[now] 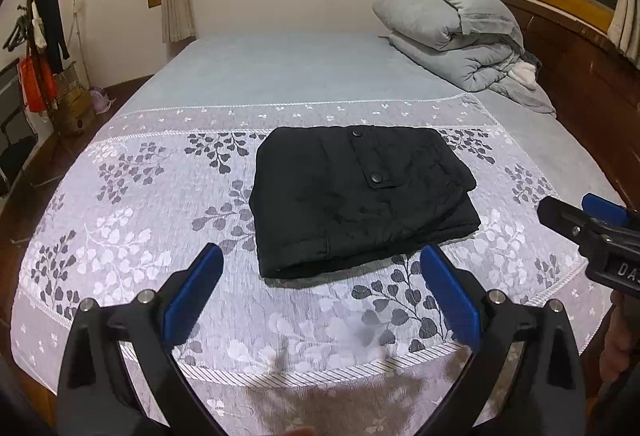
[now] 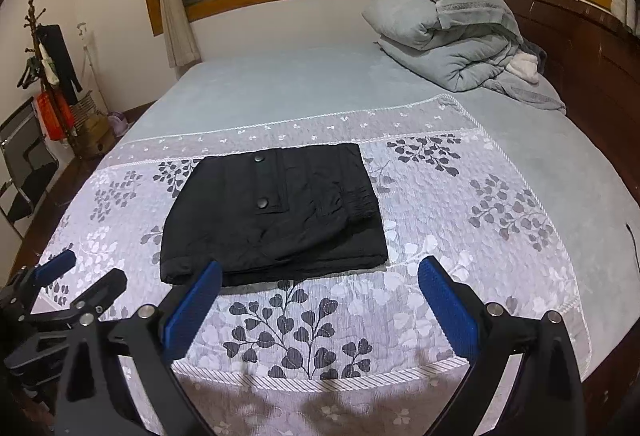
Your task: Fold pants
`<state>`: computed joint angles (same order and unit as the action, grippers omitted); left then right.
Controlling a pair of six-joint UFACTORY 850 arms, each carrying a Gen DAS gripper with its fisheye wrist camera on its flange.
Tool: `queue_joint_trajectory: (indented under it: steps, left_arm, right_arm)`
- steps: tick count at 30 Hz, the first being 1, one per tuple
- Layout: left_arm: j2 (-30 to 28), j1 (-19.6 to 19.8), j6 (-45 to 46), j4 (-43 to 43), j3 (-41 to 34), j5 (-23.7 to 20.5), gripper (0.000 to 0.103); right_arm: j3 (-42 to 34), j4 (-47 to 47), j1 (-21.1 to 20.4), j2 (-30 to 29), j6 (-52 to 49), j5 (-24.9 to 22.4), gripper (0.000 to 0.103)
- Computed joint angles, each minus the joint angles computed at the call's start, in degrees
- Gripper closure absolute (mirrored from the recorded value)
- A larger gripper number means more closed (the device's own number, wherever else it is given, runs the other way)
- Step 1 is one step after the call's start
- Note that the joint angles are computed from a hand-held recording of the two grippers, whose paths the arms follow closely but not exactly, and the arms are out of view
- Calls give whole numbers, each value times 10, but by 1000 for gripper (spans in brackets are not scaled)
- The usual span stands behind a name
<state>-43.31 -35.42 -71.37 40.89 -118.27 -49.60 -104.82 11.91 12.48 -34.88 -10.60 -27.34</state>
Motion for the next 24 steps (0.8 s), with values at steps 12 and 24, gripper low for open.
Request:
queue_joint_trajectory:
  steps: [12,24]
  left_arm:
    - [-22,5,17,-5,-30,-19,5]
    - [-20,13,5,-5,-16,-13,5]
  right_arm:
    - [-20,-50,-1,-19,59,-5,4]
    - [-24,-64,4,-29,61,-8,4]
